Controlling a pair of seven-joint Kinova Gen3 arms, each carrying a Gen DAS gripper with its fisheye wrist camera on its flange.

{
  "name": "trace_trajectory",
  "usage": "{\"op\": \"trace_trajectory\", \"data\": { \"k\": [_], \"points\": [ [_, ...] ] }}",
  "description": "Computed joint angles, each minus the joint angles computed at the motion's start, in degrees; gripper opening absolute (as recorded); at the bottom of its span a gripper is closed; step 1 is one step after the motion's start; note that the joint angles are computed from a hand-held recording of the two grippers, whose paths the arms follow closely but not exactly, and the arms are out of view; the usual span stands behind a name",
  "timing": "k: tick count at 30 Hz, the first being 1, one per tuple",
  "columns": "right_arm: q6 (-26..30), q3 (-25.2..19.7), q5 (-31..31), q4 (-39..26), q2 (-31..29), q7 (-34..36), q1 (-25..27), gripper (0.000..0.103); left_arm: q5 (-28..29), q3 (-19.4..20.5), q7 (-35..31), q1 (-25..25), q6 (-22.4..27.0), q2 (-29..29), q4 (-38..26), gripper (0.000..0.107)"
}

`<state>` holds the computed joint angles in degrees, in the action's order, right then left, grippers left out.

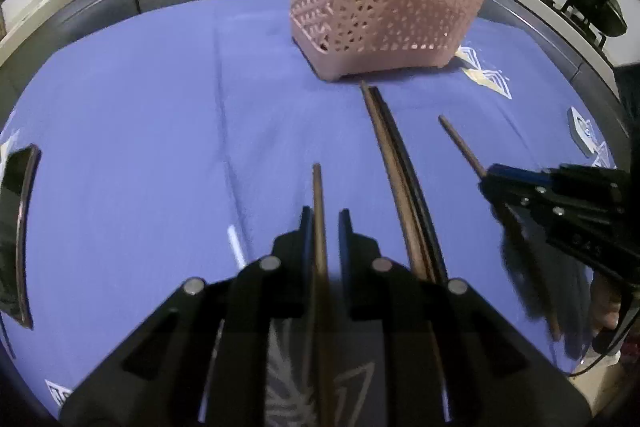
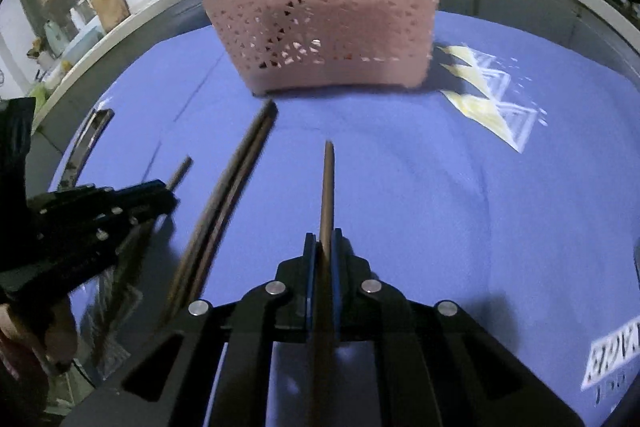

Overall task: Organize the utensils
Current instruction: 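Lift both held chopsticks and carry them above the pink basket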

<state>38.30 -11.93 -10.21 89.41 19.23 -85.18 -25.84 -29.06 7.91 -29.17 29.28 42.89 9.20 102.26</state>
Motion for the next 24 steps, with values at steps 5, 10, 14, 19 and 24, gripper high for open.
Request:
{"op": "trace_trajectory", "data": {
  "k": [5, 10, 14, 19, 24],
  "points": [
    [1.2, -1.0, -9.0, -0.1, -0.6, 7.9, 3.5, 0.006, 3.6, 0.3, -2.9, -1.7, -3.0, -2.9, 1.0, 0.004],
    [-5.7, -12.7, -20.6, 5.5, -7.4, 19.5, 16.7, 0.006, -1.4, 3.1, 1.6, -3.3, -8.0, -12.2, 3.4, 0.004],
    [-10.7, -22.0, -29.9, 7.2, -12.2, 28.3, 27.3, 0.006, -5.7, 7.2, 6.0, -6.7, -9.4, -17.1, 2.3, 0.004],
    [-15.0, -29.4, -41.6, 5.8, -14.1, 39.2, 36.0, 0.006, -11.3, 13.1, 12.3, -13.8, -10.9, -21.1, -0.5, 0.004],
    [-21.0, -19.8, -43.4, -0.4, -11.7, 39.3, 25.0, 0.006, -20.0, 21.1, 20.2, -23.7, -11.3, -20.1, -5.8, 0.004]
  ]
}}
